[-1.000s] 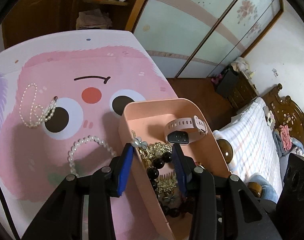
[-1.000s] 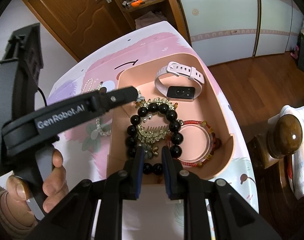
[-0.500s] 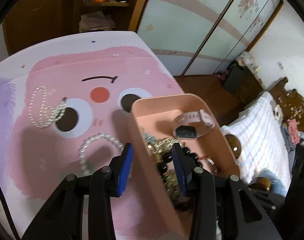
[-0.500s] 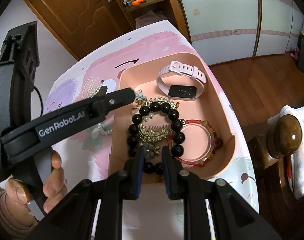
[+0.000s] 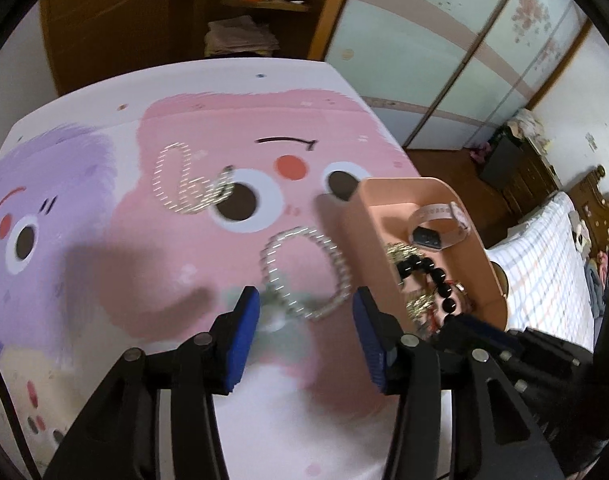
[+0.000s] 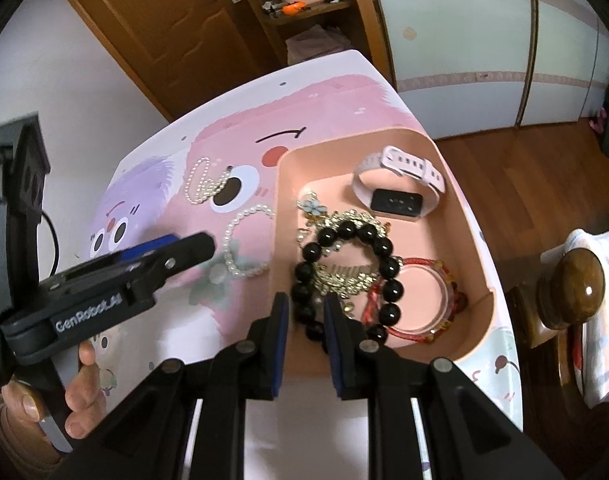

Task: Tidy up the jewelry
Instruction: 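Withdraw both open tools from the tray back over the table, then grasp the white pearl bracelet with the right tool and lift it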

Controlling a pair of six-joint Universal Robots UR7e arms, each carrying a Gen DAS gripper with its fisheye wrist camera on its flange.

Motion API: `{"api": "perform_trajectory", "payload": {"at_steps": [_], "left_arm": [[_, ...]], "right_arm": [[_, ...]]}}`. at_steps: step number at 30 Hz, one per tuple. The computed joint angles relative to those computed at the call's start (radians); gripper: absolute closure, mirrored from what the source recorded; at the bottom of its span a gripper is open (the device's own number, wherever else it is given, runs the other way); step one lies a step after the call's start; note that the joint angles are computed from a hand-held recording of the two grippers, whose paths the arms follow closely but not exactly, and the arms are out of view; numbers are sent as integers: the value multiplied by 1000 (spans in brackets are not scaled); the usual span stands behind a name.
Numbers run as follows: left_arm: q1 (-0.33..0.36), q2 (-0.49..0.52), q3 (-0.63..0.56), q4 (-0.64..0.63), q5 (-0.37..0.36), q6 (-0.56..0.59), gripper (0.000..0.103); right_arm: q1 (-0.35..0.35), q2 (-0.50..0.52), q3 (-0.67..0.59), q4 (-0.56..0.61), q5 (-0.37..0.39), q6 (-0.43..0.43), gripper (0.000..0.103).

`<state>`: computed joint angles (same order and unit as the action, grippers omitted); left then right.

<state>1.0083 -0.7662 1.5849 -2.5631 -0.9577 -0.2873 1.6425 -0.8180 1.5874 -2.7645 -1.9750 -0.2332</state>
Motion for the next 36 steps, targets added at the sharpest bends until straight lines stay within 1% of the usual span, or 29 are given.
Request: {"api": "perform_trajectory", "payload": {"at_steps": [4,11,17,20,24,27,31,33,36], "left_arm": [[18,-55,45,12,-3,-36,56],[44,-115,78,39,3,-82,56],[69,-130,53,67,35,-83,56],[79,-116,9,108,58,-68,56],[96,-66,-96,229,86,-52,56],[105,-30,-151,288,109,-50,56],[120,-9,-181,322,99,-67,55],[125,-6,-182,330,93,-78,55],[134,-6,-178,338,74,-92,55]], "right_arm": [[15,8,-18,14,3,-5,85],[50,37,-74,56,-1,-30,85],[78,84,-164,128,7,-45,85],[91,116,-218,168,-2,-57,85],[96,168,-310,270,-6,-32,85],[90,224,-404,388,-11,14,85],[78,297,-511,525,-17,64,85],[75,319,-537,561,-20,71,85],[76,354,-574,602,-50,66,85]]}}
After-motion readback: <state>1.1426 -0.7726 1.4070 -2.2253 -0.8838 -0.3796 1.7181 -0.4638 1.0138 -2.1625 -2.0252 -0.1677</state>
